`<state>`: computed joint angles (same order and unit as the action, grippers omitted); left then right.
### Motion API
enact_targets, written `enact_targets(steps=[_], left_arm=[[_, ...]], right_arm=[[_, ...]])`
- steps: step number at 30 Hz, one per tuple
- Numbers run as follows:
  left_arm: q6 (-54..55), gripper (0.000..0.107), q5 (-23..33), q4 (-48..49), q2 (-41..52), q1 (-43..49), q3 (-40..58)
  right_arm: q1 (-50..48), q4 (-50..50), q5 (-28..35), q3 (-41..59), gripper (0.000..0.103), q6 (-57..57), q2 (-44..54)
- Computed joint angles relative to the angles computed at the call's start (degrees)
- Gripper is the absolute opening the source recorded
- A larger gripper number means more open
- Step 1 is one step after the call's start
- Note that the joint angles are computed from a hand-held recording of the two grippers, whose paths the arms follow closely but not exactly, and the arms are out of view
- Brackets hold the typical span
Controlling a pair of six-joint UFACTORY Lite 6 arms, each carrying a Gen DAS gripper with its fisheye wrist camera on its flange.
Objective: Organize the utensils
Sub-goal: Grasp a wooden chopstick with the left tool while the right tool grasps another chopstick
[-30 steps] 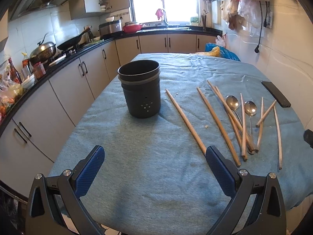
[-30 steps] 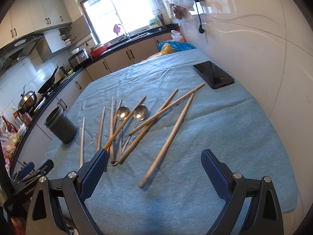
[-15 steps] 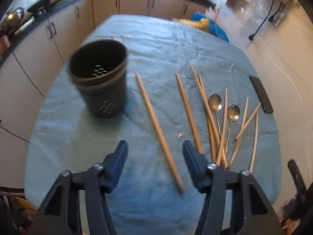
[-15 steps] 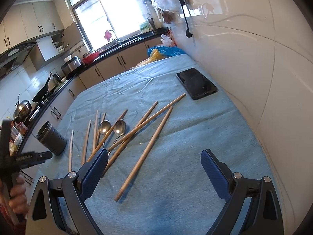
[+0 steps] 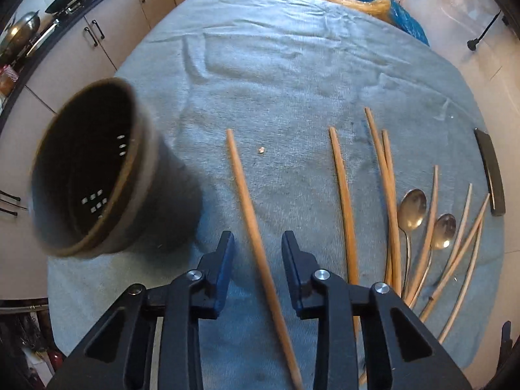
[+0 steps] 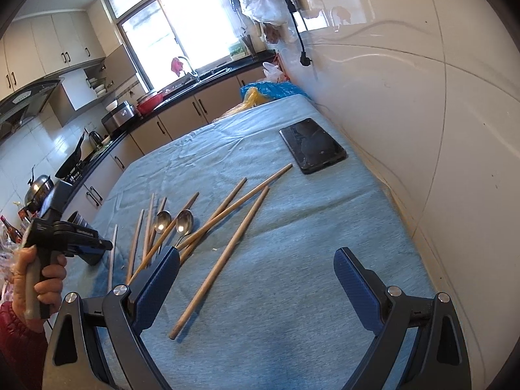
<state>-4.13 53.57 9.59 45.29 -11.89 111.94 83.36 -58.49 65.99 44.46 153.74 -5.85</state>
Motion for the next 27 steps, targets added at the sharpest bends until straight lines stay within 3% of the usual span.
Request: enact_targets(steps=[3, 9, 13, 16, 20, 22, 24, 27], left_arm=[[-3.36, 0.029, -0.06, 3.51, 2.6, -1.05, 3.25], [-5.52, 0.024, 6.93, 4.03, 15.81, -2.23, 23.19], [-5.28, 0.01, 11.81, 2.8, 21.75, -2.73, 34.64], [-4.85, 0.007, 11.96, 2.76, 19.93, -3.3, 32.9], [-2.77, 0.007, 7.12, -0.23, 11.73, -3.82, 20.43], [-1.36, 0.006, 5.56, -1.25, 8.09, -3.95, 15.5], [-0.75, 0.006, 4.68, -1.39, 6.81, -4.21, 13.7], [0.19, 0.007, 5.18, -1.9, 6.33, -4.46, 13.97]], right_arm=[[0.28, -0.15, 0.21, -1.45, 0.098, 0.49, -1.24], [0.57, 0.02, 1.15, -4.92, 0.098, 1.6, -5.26], [-1.1, -1.35, -1.3, -8.02, 0.098, 2.72, -9.57], [-5.87, -4.19, -6.72, -11.05, 0.098, 2.36, -14.61], [-21.25, -6.18, -23.02, -13.92, 0.09, -2.45, -18.59], [-30.81, -3.56, -33.07, -12.17, 0.073, -9.72, -14.83], [-38.06, -1.08, -41.38, -9.33, 0.066, -16.17, -8.86], [-44.53, 7.68, -47.3, -3.22, 0.061, -28.9, 0.79]])
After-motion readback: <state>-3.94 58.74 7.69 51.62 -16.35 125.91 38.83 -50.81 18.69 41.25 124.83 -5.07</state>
